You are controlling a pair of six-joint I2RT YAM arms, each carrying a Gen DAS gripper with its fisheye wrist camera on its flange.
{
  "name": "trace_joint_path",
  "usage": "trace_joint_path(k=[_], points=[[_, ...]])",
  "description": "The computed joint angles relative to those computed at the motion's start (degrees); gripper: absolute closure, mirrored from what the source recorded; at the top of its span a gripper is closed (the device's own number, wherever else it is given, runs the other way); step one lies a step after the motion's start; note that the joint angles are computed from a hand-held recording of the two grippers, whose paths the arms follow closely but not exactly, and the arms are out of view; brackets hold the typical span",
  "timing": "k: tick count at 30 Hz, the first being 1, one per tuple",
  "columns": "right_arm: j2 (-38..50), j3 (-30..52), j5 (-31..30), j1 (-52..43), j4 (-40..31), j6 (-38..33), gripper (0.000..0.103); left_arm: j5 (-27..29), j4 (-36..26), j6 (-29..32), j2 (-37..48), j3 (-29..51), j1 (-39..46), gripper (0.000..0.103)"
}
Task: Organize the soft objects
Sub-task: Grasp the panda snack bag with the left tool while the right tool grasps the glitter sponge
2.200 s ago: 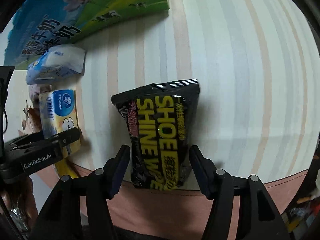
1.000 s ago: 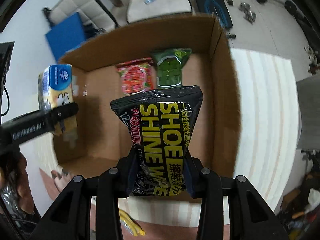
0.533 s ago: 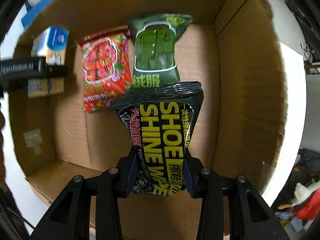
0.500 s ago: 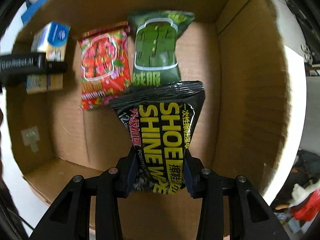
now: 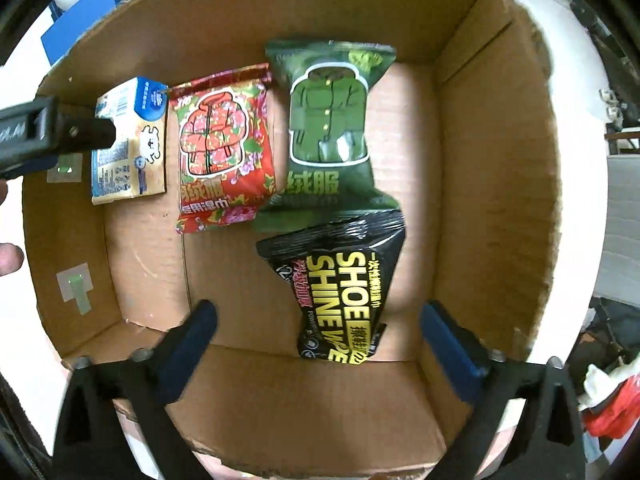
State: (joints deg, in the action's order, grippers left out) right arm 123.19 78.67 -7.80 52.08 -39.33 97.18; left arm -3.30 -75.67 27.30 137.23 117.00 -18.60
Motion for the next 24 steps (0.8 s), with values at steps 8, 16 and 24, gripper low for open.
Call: trace_joint_path(k=[8, 16, 24], points=[[-3.3, 5.9, 4.7, 0.7, -9.6, -0.4, 0.000, 3.4, 0.4, 2.1, -5.6, -4.6, 2.9, 0.007], [-9.8, 7.7, 12.5, 5.3, -13.0, 1.3, 0.000, 6.4, 5.1, 8.0, -20.6, -19.8, 8.5, 0.007], [-2.2, 21.1, 19.1, 20.3, -19.3, 9.8, 0.000, 11.7, 3.2, 15.3, -33.4, -32.2, 28.6, 0.007]])
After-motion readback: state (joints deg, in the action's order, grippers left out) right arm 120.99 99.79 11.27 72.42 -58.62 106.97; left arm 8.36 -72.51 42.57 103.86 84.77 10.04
